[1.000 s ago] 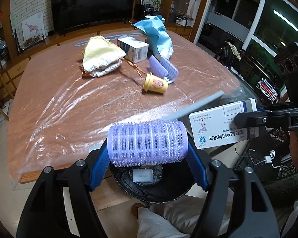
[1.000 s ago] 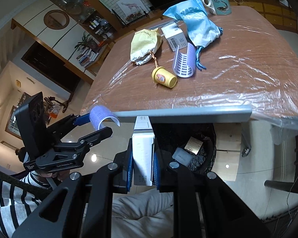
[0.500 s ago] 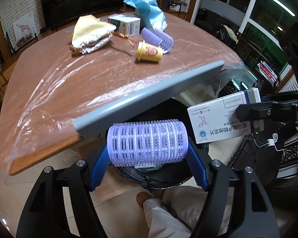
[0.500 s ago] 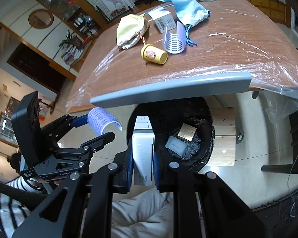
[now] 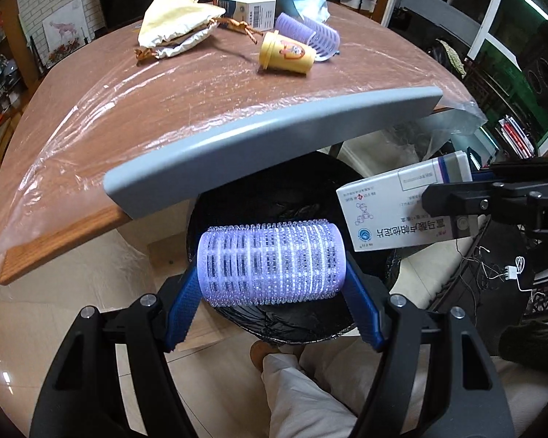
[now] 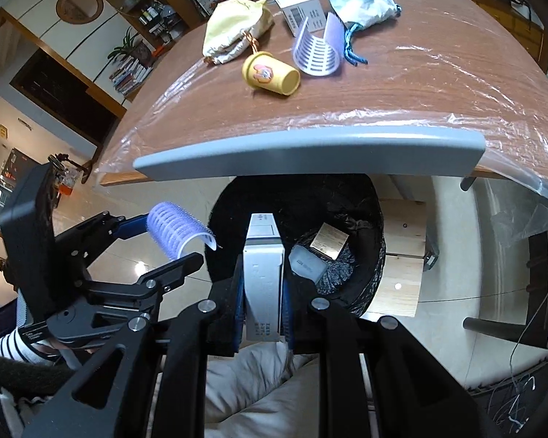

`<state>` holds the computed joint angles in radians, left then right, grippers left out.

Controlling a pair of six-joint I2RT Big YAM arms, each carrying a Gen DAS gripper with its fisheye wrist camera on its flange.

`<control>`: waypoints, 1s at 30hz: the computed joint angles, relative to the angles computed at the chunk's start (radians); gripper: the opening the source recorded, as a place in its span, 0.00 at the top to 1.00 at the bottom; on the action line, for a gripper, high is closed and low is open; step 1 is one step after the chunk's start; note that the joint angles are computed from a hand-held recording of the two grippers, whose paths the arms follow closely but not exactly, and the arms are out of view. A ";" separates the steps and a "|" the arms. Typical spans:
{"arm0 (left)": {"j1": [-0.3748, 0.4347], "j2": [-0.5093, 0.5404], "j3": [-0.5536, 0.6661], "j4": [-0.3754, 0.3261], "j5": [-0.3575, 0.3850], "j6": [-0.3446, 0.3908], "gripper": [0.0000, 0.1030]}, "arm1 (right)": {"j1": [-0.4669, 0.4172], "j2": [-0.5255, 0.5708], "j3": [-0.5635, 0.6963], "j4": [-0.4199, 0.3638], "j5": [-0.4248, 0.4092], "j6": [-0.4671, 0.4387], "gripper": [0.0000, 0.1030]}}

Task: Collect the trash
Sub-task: 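Carry the held roller and white box over the black trash bin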

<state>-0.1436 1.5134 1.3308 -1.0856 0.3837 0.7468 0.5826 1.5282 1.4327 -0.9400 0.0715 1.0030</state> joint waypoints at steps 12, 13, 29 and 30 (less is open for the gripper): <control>-0.033 0.017 -0.023 0.043 -0.068 -0.025 0.30 | -0.020 0.034 0.011 -0.021 -0.032 -0.065 0.83; -0.034 0.019 -0.025 0.047 -0.074 -0.022 0.30 | -0.023 0.034 0.011 -0.023 -0.034 -0.069 0.83; -0.063 0.058 -0.024 0.070 -0.129 -0.010 0.30 | -0.029 0.093 0.037 -0.059 -0.052 -0.106 0.83; -0.065 0.061 -0.025 0.072 -0.133 -0.009 0.30 | -0.028 0.098 0.037 -0.063 -0.052 -0.107 0.83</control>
<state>-0.2085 1.5743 1.3058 -1.0134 0.2510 0.7382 0.5545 1.6259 1.4701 -1.0032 0.0196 0.8956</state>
